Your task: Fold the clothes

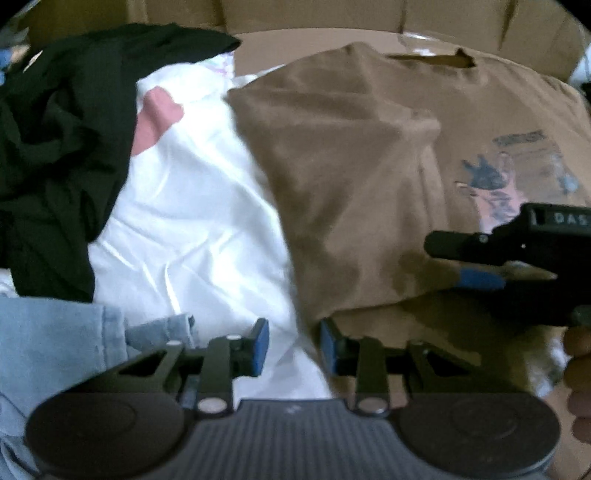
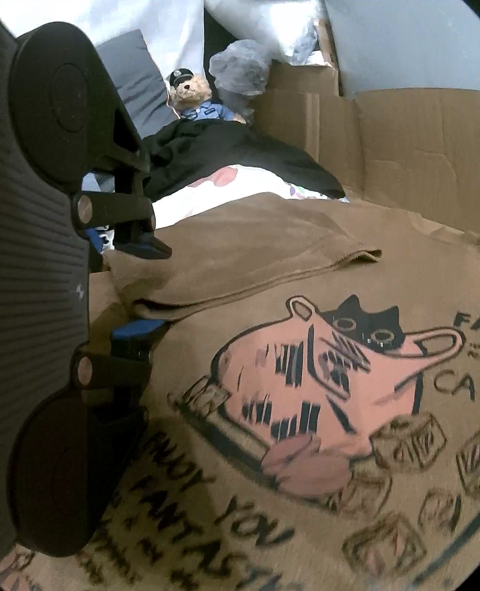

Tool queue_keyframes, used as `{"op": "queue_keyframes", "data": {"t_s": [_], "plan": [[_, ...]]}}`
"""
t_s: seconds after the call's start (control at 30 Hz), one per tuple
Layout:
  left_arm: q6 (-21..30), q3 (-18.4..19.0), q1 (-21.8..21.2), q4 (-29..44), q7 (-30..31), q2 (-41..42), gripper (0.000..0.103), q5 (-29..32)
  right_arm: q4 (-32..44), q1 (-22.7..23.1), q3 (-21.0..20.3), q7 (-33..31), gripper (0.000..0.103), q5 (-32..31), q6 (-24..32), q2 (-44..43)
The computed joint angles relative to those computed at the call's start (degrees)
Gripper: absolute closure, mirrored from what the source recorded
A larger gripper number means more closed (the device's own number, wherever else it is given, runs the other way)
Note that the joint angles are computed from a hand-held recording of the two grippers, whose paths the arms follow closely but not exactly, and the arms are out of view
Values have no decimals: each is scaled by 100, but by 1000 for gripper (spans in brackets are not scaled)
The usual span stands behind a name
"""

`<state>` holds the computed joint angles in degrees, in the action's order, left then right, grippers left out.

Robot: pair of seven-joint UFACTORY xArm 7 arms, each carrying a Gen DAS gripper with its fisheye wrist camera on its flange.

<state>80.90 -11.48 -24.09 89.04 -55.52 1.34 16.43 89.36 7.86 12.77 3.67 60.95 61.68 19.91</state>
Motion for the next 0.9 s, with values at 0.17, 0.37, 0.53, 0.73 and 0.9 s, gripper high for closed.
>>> {"op": "queue_keyframes", "data": {"t_s": [0.17,0.37,0.53,0.73,0.9], "plan": [[-2,-29,-49,-41,-157,51,89,139,-186,-9,-25,-19,103,24,-108,-197],[235,-31,-124,98,-131,151,89,182,-689,38,-200,83,103,-118,-338,-589],[590,1,-152,424,237,182,87,2,-440,-6,-243,208,100,-261,-91,-433],[351,22,-97,664,304,118,87,358,-405,-148,-242,-252,98,-28,-113,-483],[-11,144,-130,1005,367,665,88,618,-356,-209,-263,-512,98,41,-68,-456]]}}
